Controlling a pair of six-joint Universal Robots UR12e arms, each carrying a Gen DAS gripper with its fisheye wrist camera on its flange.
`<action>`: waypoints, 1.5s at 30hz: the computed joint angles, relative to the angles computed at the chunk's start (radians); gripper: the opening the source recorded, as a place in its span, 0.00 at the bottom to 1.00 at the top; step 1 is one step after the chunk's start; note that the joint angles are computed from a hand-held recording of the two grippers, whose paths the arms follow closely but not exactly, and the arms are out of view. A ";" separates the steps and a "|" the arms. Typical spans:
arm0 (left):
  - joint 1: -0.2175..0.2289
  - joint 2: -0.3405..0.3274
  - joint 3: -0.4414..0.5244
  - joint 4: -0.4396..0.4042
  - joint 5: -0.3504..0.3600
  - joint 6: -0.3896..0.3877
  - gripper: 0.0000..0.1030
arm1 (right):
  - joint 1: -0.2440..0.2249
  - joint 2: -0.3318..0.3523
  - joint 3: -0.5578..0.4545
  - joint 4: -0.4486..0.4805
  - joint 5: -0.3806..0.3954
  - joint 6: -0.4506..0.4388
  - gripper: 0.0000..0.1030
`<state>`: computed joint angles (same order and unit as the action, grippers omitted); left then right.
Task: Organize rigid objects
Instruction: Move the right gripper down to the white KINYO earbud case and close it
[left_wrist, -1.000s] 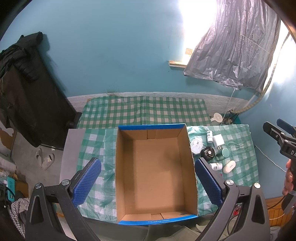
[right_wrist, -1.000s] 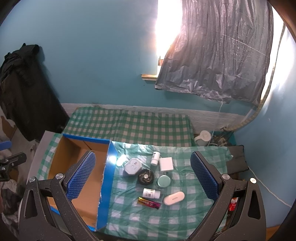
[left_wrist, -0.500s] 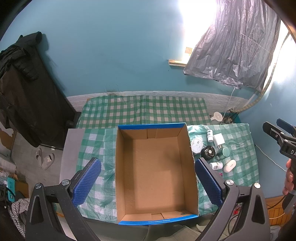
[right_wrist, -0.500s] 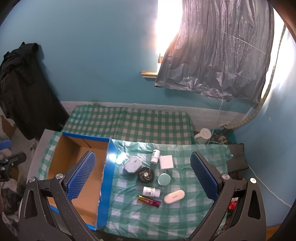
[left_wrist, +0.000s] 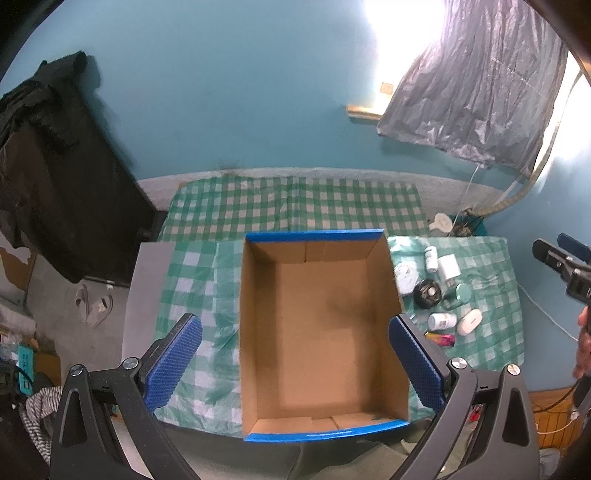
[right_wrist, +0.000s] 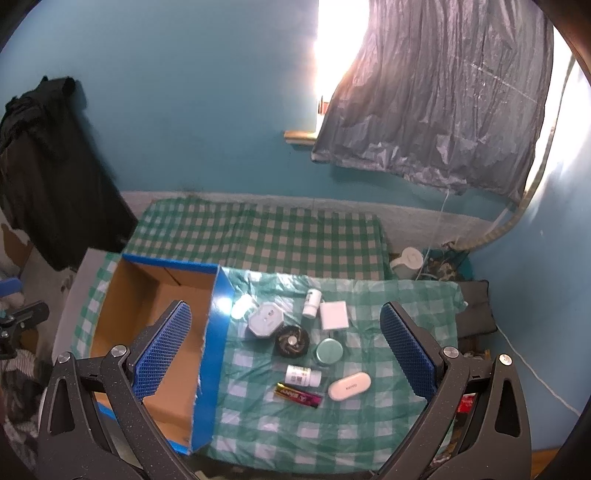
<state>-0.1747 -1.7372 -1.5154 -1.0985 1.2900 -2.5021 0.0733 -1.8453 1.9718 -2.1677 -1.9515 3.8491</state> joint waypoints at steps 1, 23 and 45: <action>0.002 -0.003 -0.003 0.007 0.009 0.000 0.99 | -0.013 -0.005 0.008 0.001 0.023 -0.004 0.98; 0.040 -0.111 0.002 -0.145 0.242 -0.007 0.83 | -0.237 -0.062 0.192 0.142 0.288 0.010 0.98; 0.048 -0.149 -0.010 -0.266 0.279 -0.002 0.24 | -0.347 -0.077 0.338 0.115 0.474 0.238 0.82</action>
